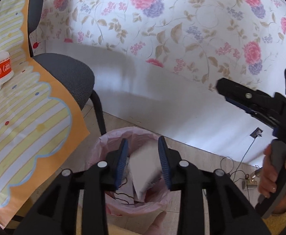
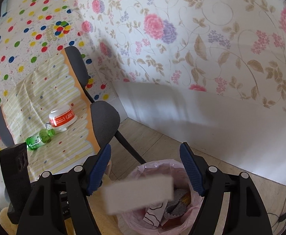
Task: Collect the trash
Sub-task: 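Carry the carton and envelope to the pink bin and release both, then move both tools back over the chair toward the bottle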
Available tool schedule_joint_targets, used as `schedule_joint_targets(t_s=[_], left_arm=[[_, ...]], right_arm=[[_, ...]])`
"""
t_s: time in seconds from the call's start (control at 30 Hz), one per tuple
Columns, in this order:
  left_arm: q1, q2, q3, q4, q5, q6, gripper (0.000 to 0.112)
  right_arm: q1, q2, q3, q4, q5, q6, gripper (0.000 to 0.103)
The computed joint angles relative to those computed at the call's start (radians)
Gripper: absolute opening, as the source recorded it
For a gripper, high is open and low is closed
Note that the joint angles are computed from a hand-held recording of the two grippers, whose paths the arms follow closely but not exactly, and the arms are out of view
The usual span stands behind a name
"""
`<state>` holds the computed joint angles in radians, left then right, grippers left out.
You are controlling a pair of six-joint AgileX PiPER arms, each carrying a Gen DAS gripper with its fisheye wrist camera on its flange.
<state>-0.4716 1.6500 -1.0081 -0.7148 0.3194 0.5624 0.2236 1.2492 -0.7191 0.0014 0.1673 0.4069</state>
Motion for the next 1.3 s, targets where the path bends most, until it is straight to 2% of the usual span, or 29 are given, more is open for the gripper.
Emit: schedule_joint_targets(t_s=[0.1, 0.2, 0.3, 0.37, 0.47, 0.63, 0.8, 0.97, 1.2, 1.3], left_arm=[[0.015, -0.023, 0.029, 0.068, -0.026, -0.061, 0.03], [0.049, -0.099, 0.106, 0.177, -0.073, -0.162, 0.03], [0.093, -0.155, 0.152, 0.331, -0.073, -0.298, 0.03], [0.129, -0.19, 0.174, 0.377, -0.07, -0.335, 0.03], [0.195, -0.255, 0.21, 0.341, -0.056, -0.287, 0.03], [0.371, -0.381, 0.251, 0.245, 0.007, -0.149, 0.03], [0.598, -0.466, 0.259, 0.175, 0.08, -0.021, 0.032], [0.782, -0.46, 0.22, 0.164, 0.117, 0.003, 0.033], [0.923, -0.375, 0.151, 0.179, 0.087, 0.007, 0.047], [0.926, -0.325, 0.12, 0.323, 0.032, -0.13, 0.05]], right_arm=[[0.006, 0.015, -0.006, -0.007, -0.002, 0.005, 0.074], [0.031, 0.027, -0.018, -0.09, -0.01, 0.097, 0.073], [0.074, 0.049, -0.047, -0.178, -0.007, 0.194, 0.074], [0.115, 0.063, -0.07, -0.224, -0.003, 0.246, 0.074], [0.183, 0.081, -0.111, -0.353, 0.017, 0.369, 0.073], [0.274, 0.134, -0.202, -0.464, 0.051, 0.47, 0.073], [0.364, 0.247, -0.364, -0.402, 0.086, 0.367, 0.073], [0.421, 0.399, -0.58, -0.293, 0.152, 0.202, 0.073], [0.46, 0.71, -1.04, -0.093, 0.299, -0.053, 0.073], [0.459, 0.866, -1.286, 0.008, 0.405, -0.148, 0.073]])
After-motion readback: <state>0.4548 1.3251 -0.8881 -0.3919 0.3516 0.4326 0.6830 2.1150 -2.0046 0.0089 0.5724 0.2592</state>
